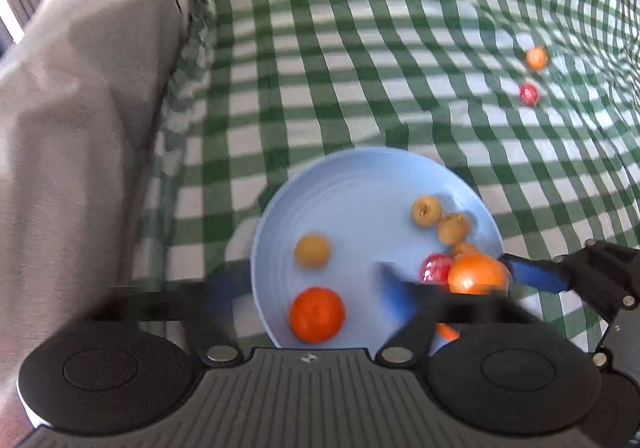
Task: Organize fruits
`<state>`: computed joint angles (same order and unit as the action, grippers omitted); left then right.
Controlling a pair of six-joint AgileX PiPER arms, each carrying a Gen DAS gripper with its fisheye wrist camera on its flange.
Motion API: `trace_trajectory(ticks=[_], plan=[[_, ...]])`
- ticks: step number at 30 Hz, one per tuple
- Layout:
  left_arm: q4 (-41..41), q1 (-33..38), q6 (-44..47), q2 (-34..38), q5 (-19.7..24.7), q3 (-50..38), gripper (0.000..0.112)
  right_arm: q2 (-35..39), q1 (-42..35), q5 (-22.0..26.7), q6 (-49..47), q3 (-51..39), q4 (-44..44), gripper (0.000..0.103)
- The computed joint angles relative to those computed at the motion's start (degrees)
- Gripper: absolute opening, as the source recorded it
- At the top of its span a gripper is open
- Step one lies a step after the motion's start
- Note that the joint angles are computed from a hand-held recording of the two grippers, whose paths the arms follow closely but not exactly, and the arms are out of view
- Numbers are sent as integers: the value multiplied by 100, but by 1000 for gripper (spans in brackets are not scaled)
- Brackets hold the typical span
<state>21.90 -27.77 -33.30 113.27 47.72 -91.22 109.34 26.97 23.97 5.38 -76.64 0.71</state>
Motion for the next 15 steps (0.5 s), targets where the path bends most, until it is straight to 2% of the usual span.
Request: trace_trajectory(ticks=[1, 2, 4, 9, 15], plan=[[200, -63, -213, -140, -90, 155, 103, 23, -27, 106, -236, -92, 155, 66], [263, -105, -262, -248, -68, 218, 103, -25, -32, 141, -293, -90, 149, 76], [31, -144, 20, -356, 317, 102, 103, -278, -12, 81, -122, 122, -96, 84], [-262, -335, -79, -764, 1177, 81, 103, -1141, 55, 332, 212, 804, -214, 91], [-99, -781, -591, -1395, 1574, 605, 103, -2224, 363, 495, 1146, 1569, -641, 96]])
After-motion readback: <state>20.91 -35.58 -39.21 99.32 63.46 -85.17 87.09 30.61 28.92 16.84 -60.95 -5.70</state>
